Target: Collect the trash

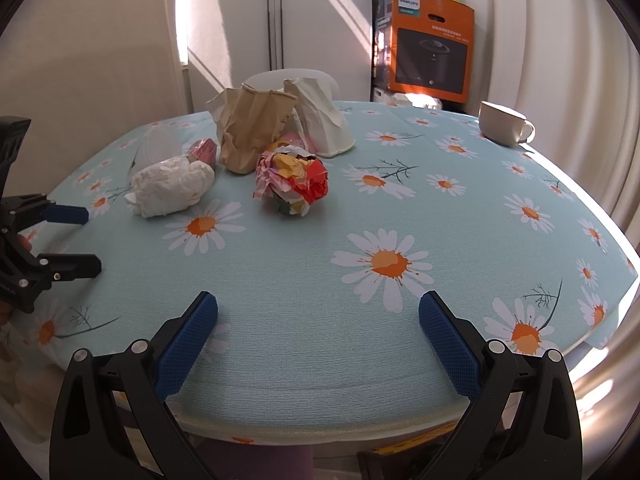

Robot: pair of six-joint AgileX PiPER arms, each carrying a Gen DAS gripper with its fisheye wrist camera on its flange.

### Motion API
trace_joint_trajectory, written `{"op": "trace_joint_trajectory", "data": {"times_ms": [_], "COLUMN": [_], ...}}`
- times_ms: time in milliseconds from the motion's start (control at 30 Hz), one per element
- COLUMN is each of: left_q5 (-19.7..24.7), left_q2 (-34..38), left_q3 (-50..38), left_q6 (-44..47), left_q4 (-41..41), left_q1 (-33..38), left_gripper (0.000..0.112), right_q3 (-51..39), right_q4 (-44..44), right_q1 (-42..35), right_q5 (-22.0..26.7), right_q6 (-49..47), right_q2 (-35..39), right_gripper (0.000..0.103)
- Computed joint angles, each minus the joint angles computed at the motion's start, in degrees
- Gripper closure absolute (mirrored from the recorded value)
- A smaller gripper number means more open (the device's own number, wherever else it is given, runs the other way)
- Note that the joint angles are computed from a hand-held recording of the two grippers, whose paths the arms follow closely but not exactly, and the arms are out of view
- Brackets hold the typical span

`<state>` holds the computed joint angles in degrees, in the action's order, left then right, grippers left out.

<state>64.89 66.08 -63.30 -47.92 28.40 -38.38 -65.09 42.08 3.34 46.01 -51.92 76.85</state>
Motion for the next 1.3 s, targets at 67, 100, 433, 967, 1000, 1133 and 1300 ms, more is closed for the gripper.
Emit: {"op": "trace_joint_trajectory", "data": {"times_ms": [67, 100, 433, 967, 1000, 1133, 1300], "left_q5": [0.0, 0.0, 0.0, 0.5, 0.7, 1.1, 1.1], "left_q2": [0.0, 0.0, 0.0, 0.9, 1.0, 1.5, 1.2], "left_q3": [0.0, 0.0, 0.0, -0.9, -1.1, -1.8, -1.7], "left_q6": [0.0, 0.0, 0.1, 0.7, 0.9, 2.1, 2.7], "left_q4": [0.0, 0.0, 0.0, -0.8, -1.0, -2.1, -2.3], "left_q1": [0.0, 0.0, 0.0, 0.3, 0.4, 1.2, 1.2], "left_gripper": [0.014, 0.014, 0.014, 0.013, 0.013, 0.013, 0.014], "right_q3": [0.0, 0.0, -0.1, -1.6, -1.6, -0.3, -2.7], "right_q4": [0.1, 0.1, -0.4, -5.2, -5.4, -5.2, -2.5], "right_q1": [0.0, 0.0, 0.1, 1.8, 1.9, 2.7, 3.3], "right_q5": [0.0, 0.0, 0.0, 0.3, 0.2, -2.1, -1.5], "right_q6": [-0.1, 0.0, 0.4, 6.4, 6.7, 7.2, 6.7], "right_q2": [0.0, 0.0, 0.0, 0.1, 0.1, -0.7, 0.4], "right_gripper": [0.007, 0.007, 0.007, 0.007, 0.007, 0.007, 0.008]}}
